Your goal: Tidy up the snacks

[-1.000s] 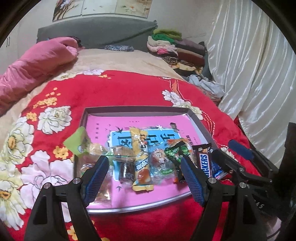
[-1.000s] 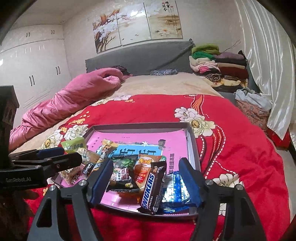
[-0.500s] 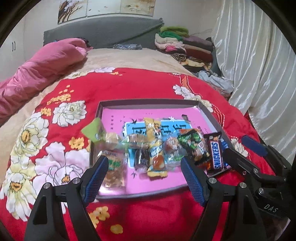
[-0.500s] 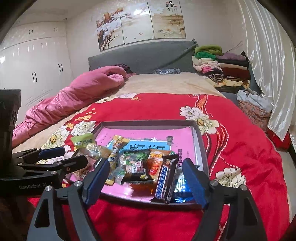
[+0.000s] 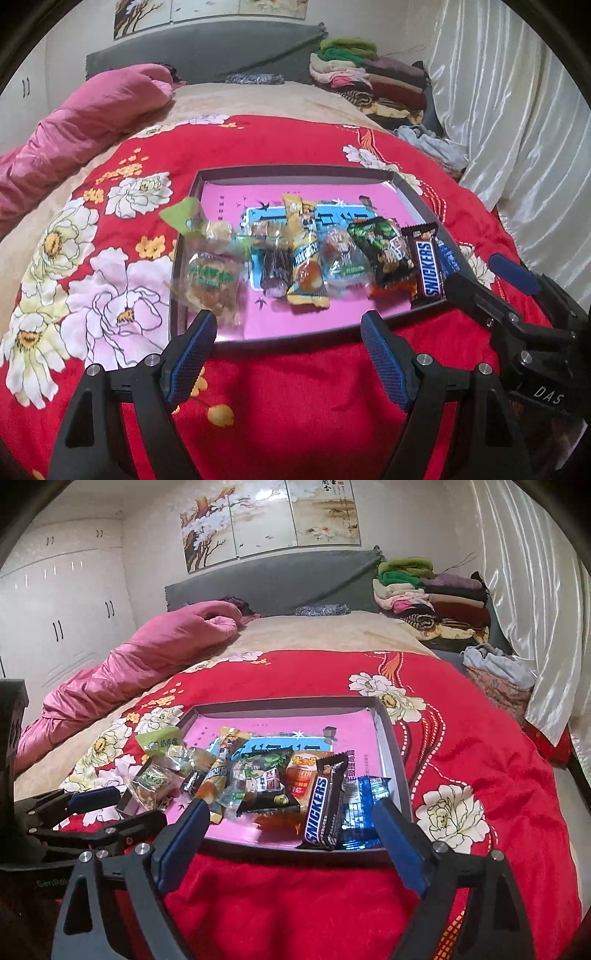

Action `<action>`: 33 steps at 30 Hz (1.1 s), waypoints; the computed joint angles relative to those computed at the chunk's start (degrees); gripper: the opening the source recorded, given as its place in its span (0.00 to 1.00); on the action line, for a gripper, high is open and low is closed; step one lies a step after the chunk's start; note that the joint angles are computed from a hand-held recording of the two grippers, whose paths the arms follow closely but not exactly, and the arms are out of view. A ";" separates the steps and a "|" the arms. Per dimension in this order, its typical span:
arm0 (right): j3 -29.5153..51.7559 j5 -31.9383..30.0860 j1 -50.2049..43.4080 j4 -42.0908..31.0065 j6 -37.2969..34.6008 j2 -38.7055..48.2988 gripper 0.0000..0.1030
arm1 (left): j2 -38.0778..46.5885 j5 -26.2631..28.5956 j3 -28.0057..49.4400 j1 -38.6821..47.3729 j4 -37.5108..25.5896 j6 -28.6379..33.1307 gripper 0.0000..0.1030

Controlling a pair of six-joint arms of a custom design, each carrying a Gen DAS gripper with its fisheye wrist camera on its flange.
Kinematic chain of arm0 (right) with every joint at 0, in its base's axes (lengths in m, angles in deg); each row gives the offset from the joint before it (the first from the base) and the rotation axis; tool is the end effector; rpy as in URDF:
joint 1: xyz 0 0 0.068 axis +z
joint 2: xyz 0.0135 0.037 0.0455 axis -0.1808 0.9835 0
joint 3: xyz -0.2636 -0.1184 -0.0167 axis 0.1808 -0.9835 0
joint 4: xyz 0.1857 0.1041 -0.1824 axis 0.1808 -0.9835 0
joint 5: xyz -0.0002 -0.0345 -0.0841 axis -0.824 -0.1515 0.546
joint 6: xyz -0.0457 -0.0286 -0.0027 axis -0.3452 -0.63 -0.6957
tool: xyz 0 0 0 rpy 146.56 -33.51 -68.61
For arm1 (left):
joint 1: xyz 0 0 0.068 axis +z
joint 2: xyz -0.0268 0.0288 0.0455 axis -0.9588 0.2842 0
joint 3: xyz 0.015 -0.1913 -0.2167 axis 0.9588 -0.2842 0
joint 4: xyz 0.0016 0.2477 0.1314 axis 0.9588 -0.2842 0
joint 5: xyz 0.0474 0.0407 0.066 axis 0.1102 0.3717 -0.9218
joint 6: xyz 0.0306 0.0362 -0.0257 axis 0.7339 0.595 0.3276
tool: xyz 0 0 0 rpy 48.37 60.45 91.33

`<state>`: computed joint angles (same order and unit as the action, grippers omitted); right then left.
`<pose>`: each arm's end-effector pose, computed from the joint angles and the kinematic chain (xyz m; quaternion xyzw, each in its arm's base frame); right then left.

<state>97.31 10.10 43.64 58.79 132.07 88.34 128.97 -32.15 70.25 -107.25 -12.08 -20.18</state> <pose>0.1839 0.2116 0.1628 0.0939 0.8872 0.0049 0.4516 0.2272 -0.1519 0.1725 0.1936 0.9133 -0.1344 0.3322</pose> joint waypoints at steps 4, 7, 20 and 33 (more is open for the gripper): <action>-0.02 -0.24 0.30 -0.67 0.88 0.23 0.89 | -0.35 -0.36 -1.10 -0.31 0.43 -0.64 0.79; -0.10 -0.28 0.65 -1.41 1.71 0.30 0.89 | -0.56 -0.61 -1.43 -0.29 0.51 -0.79 0.79; 1.36 -0.85 3.76 -5.77 5.84 2.02 0.92 | -3.79 -1.24 -4.25 -0.22 0.02 -1.93 0.79; 3.31 1.00 7.80 -12.15 13.43 2.48 0.96 | -8.48 -1.73 -6.31 -1.43 -3.42 -3.09 0.79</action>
